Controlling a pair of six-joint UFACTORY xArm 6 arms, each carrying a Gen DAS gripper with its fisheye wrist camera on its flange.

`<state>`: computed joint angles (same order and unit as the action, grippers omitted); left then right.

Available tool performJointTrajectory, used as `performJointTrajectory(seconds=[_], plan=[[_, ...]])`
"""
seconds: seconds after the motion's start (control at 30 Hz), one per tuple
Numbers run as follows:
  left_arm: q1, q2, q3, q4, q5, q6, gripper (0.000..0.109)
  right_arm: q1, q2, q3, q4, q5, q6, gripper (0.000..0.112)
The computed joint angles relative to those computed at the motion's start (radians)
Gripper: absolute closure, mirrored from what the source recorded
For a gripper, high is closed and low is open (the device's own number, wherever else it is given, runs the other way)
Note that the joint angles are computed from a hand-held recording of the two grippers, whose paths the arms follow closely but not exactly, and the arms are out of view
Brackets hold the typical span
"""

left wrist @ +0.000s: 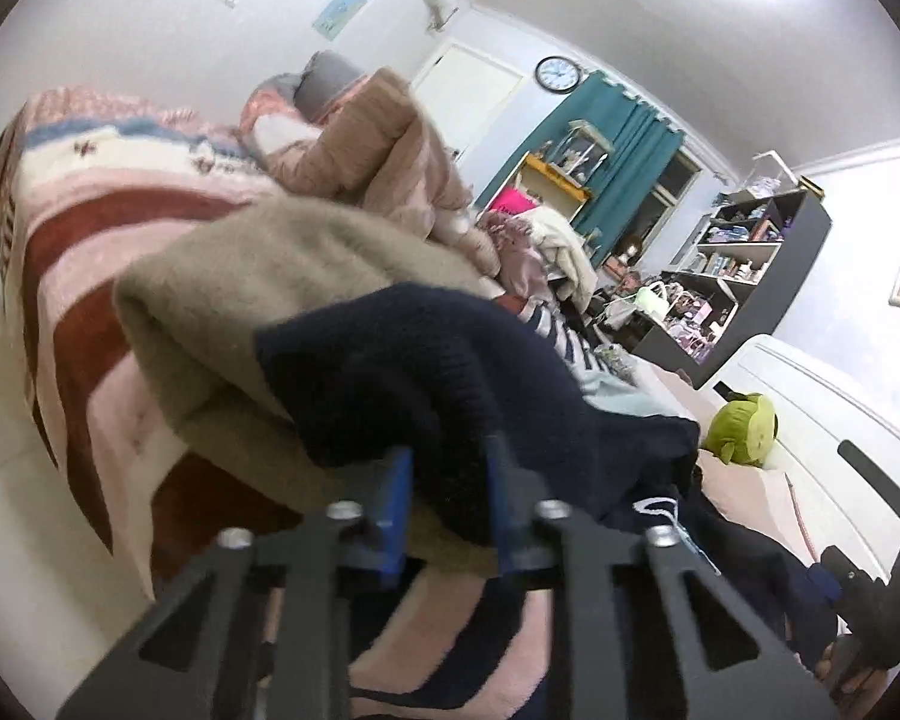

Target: Fold small clothes

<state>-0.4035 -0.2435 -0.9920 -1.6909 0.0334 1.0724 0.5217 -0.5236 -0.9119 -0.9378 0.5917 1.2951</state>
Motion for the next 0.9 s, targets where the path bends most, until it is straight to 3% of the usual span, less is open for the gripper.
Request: performJointTrajectory(seconds=[0.27, 0.4, 0.5, 0.63, 0.77, 0.83, 0.9], plan=[[-0.158, -0.006, -0.105, 0.079, -0.152, 0.087, 0.095, -0.084, -0.125, 0.129, -0.013, -0.065, 0.043, 0.009], [-0.259, 0.070, -0.189, 0.255, -0.148, -0.033, 0.095, -0.177, -0.260, 0.250, 0.028, -0.123, 0.034, 0.009], [-0.335, 0.167, -0.266, 0.441, -0.107, -0.194, 0.095, -0.231, -0.375, 0.328, 0.067, -0.098, -0.034, 0.009], [-0.398, 0.351, -0.425, 0.680, 0.102, -0.389, 0.095, -0.304, -0.528, 0.424, 0.150, -0.050, -0.145, 0.009], [-0.445, 0.553, -0.597, 0.853, 0.406, -0.537, 0.094, -0.416, -0.652, 0.511, 0.294, -0.055, -0.274, 0.009], [-0.462, 0.607, -0.639, 0.962, 0.475, -0.609, 0.094, -0.461, -0.683, 0.538, 0.355, -0.065, -0.332, 0.009], [-0.472, 0.606, -0.630, 0.942, 0.497, -0.562, 0.094, -0.483, -0.695, 0.552, 0.397, -0.075, -0.372, 0.009]])
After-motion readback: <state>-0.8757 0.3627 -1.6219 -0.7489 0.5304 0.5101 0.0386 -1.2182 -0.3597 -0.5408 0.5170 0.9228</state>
